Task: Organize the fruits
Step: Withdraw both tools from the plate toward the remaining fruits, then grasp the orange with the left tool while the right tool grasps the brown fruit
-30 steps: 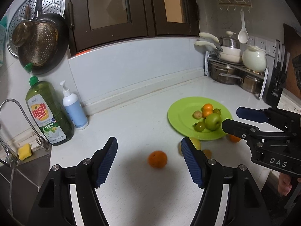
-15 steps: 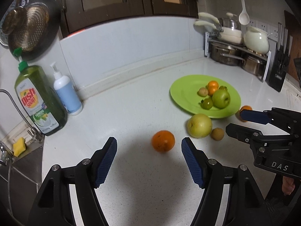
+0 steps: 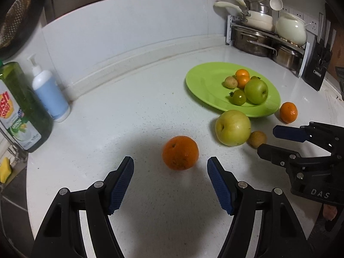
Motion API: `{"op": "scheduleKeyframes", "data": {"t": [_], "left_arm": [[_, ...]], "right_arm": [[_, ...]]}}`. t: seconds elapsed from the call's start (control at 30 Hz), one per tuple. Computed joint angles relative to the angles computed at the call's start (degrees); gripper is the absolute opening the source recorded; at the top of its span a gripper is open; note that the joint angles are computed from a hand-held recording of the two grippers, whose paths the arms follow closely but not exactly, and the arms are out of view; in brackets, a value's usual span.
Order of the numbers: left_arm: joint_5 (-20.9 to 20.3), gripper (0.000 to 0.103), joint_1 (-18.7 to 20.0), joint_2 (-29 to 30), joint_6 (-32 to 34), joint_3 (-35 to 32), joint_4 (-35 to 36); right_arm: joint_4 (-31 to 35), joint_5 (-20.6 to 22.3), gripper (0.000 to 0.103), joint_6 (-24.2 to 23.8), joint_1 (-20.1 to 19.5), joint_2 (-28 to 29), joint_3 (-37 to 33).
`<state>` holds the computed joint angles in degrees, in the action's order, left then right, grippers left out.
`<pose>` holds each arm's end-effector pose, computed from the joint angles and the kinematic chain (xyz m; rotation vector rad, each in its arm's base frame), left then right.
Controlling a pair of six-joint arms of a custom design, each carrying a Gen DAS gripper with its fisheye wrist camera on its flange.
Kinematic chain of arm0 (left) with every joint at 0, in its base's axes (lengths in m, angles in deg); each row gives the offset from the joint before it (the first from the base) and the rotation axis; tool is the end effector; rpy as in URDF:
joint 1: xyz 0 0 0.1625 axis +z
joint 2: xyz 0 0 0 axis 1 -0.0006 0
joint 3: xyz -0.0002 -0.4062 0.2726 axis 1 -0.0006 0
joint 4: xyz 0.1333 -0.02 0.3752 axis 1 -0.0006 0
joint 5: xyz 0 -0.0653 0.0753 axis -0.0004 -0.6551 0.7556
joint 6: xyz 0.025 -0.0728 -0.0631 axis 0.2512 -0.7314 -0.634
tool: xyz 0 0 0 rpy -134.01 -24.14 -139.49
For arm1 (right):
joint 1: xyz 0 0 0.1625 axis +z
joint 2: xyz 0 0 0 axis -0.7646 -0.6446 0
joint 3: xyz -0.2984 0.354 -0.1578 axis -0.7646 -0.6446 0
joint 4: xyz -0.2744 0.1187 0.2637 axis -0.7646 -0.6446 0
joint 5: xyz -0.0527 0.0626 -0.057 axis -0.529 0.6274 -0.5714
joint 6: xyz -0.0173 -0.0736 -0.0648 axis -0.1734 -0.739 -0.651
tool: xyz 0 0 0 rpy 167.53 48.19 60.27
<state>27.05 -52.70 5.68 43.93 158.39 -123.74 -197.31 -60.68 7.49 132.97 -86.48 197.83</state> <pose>-0.3765 -0.5371 -0.0311 1.0360 2.2681 -0.5935 0.0372 -0.4759 0.2898 0.2520 -2.3357 0.9060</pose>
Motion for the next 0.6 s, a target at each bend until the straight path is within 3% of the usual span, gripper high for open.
{"op": "scheduleKeyframes", "data": {"t": [0.37,0.6], "left_arm": [[-2.3,0.065,1.7,2.2,-0.2,-4.1,2.7],[-3.3,0.052,2.3,2.8,-0.8,-5.3,4.0]], "right_arm": [[2.2,0.3,0.043,0.6,-0.8,0.4,-1.2],[3.0,0.8,0.036,0.0,-1.3,0.5,-1.8]]}}
